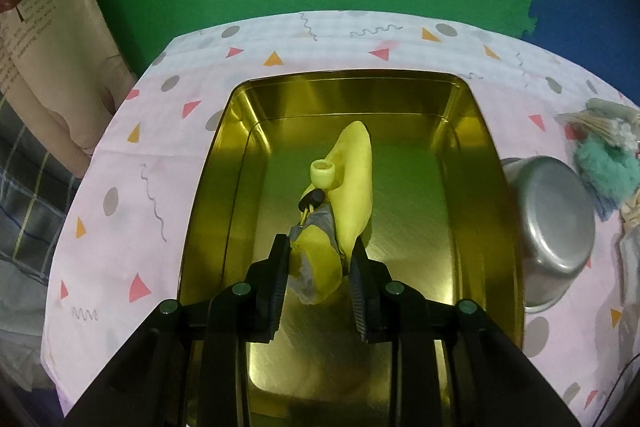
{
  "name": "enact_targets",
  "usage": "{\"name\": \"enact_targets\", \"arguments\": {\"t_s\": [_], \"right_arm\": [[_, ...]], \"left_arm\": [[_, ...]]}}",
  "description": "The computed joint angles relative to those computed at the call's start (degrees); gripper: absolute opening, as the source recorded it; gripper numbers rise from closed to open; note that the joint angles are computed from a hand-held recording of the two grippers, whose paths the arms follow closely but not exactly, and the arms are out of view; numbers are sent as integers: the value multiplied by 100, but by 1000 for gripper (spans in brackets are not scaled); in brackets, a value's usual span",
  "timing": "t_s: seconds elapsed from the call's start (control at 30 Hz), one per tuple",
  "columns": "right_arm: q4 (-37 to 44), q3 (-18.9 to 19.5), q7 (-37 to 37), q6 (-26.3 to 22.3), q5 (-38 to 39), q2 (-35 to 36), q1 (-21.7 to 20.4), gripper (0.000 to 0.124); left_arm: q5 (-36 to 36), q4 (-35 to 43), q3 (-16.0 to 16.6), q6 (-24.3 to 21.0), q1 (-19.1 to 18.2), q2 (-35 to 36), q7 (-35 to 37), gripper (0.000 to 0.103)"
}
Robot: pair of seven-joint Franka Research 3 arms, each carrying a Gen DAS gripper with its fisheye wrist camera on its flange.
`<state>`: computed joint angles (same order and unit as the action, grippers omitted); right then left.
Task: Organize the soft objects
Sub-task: 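Release the sock into the tin with left gripper while right gripper grasps the white towel, then carry the white rolled towel over the gold tin with the right gripper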
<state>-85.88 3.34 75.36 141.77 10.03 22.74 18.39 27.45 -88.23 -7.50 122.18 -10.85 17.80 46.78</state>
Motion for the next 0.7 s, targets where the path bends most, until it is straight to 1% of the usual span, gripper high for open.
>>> {"name": "enact_targets", "arguments": {"t_s": [0.1,0.27,0.43,0.47,0.53,0.6,0.63,0.67,0.7], "right_arm": [[-43,-21,67,15,-49,-52,30,22],[-55,26,65,-45,62,-130,-3,22],[-114,49,100,8,124,-229,3,22],[-118,64,82,1,155,-251,-3,22],[-142,81,68,29,185,-290,8,22],[-130,116,21,27,239,-309,17,22],[-129,130,13,28,267,-322,26,22],[-104,149,-5,13,314,-314,26,22],[-80,179,-44,-3,388,-308,17,22]], "left_arm": [[-106,67,-2,-14,44,78,74,28],[-53,135,44,-133,19,164,-7,31],[37,45,63,-103,10,83,-165,35],[62,34,64,-115,4,64,-194,38],[88,-31,52,-83,2,-2,-234,39],[84,-109,35,-12,18,-77,-242,43],[116,-141,33,-10,9,-114,-274,49],[190,-178,37,-8,-14,-158,-333,52],[253,-216,37,-5,-29,-202,-379,53]]}}
